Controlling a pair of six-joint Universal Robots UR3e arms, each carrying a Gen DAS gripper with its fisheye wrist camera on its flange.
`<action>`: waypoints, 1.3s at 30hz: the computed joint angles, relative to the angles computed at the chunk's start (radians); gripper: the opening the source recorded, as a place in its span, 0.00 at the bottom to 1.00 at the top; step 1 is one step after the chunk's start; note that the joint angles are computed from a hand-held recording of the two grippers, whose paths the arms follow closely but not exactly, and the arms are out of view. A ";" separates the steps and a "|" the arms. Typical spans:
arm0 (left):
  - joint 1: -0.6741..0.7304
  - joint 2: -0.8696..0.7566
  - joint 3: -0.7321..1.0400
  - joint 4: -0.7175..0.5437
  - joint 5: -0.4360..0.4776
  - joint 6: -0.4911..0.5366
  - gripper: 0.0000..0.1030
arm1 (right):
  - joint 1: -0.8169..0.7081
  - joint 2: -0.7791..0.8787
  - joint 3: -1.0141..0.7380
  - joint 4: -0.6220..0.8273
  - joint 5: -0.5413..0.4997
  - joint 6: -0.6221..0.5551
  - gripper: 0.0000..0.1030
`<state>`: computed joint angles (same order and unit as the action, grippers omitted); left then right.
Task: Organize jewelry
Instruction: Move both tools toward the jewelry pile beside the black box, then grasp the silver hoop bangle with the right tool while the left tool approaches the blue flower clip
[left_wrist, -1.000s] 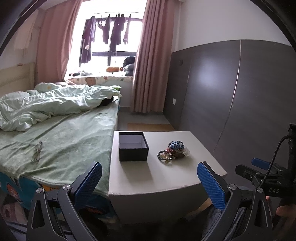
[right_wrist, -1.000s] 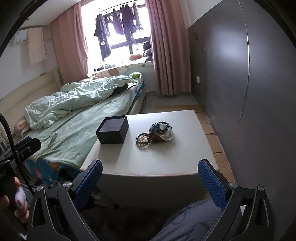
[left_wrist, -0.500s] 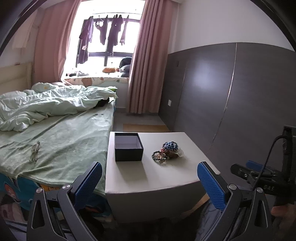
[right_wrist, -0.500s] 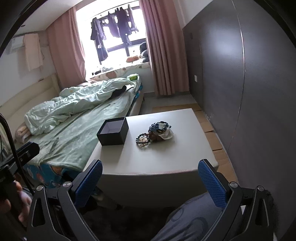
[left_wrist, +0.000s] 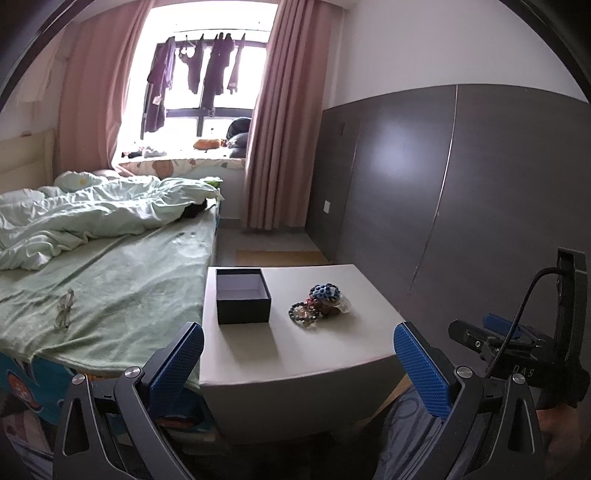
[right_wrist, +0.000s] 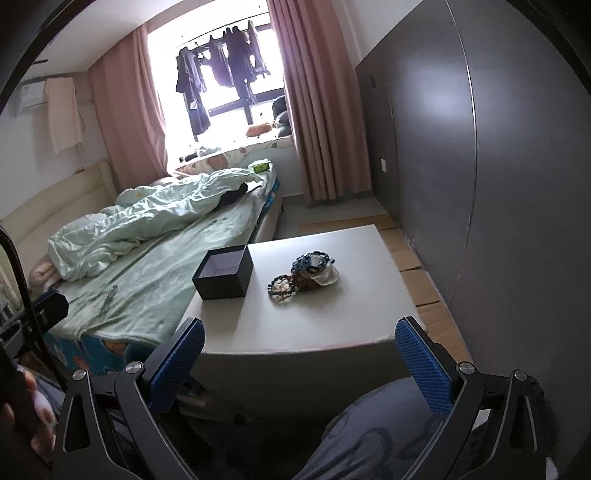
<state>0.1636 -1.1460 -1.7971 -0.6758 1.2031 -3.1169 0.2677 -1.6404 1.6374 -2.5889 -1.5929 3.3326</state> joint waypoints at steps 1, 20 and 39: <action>-0.002 -0.004 0.003 0.000 0.003 0.003 1.00 | 0.000 -0.001 0.000 -0.003 -0.001 -0.001 1.00; -0.015 -0.258 0.150 0.060 0.015 -0.016 1.00 | -0.025 0.182 -0.163 0.008 0.011 -0.034 1.00; -0.108 -0.822 0.751 -0.097 -0.012 -0.015 0.92 | -0.178 0.556 -0.581 0.157 0.192 -0.085 1.00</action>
